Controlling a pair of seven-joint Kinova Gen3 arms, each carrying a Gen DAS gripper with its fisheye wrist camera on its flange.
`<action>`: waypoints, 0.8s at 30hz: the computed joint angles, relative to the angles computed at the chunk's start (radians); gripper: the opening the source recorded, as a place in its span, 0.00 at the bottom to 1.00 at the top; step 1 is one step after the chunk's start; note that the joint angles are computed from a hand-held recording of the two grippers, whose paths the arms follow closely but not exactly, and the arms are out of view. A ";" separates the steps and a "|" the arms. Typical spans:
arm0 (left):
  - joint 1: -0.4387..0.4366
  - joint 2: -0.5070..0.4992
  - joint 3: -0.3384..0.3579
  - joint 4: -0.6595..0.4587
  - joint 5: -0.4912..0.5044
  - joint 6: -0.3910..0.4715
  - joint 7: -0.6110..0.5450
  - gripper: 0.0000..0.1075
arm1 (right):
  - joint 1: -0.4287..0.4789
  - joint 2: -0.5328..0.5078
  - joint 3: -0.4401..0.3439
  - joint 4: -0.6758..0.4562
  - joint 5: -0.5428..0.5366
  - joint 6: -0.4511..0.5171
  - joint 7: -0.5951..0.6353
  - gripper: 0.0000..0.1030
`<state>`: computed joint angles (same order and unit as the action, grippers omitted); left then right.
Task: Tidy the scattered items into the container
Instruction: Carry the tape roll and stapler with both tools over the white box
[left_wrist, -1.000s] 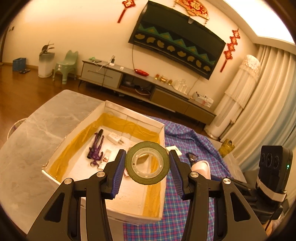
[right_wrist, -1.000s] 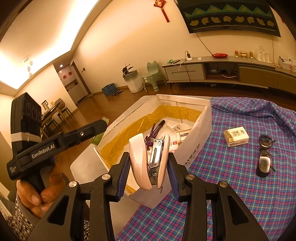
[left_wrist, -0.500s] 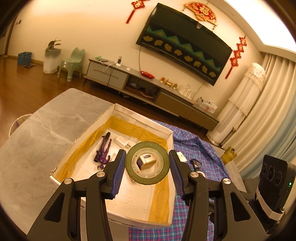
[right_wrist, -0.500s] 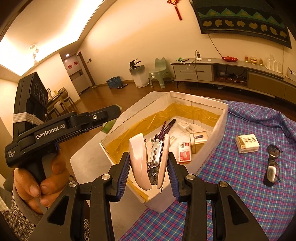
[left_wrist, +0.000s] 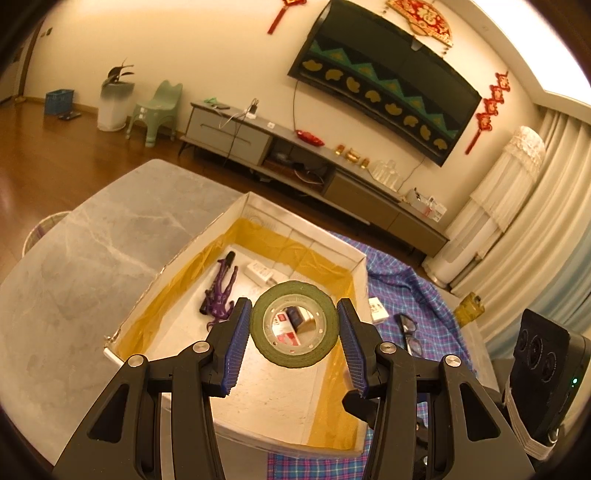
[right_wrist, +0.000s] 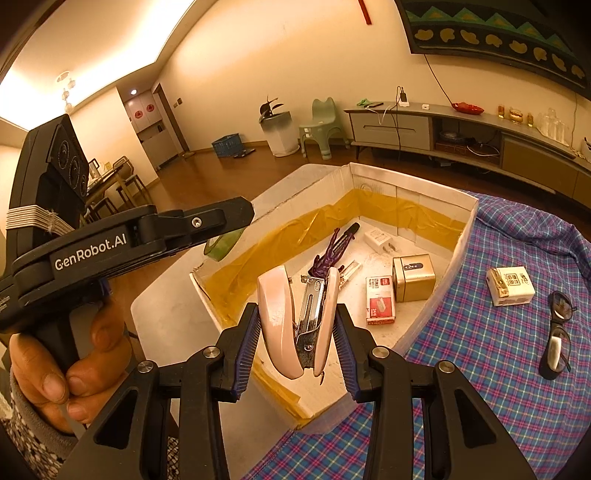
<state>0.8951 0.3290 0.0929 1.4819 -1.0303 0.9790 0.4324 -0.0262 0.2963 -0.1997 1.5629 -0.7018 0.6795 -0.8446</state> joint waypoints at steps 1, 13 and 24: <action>-0.004 0.001 0.001 0.001 0.006 -0.002 -0.003 0.46 | -0.007 0.004 0.003 -0.005 0.009 -0.001 -0.008 0.40; -0.022 0.051 -0.013 -0.068 0.127 0.056 -0.131 0.46 | -0.072 0.065 0.020 -0.092 0.169 0.042 -0.120 0.40; -0.022 0.079 -0.037 -0.094 0.187 0.081 -0.199 0.46 | -0.123 0.087 0.029 -0.136 0.313 0.060 -0.192 0.40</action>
<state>0.8734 0.4077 0.0562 1.3876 -0.8435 1.0595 0.2337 -0.1491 0.3833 -0.1711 1.4273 -0.3891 0.7394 -1.0369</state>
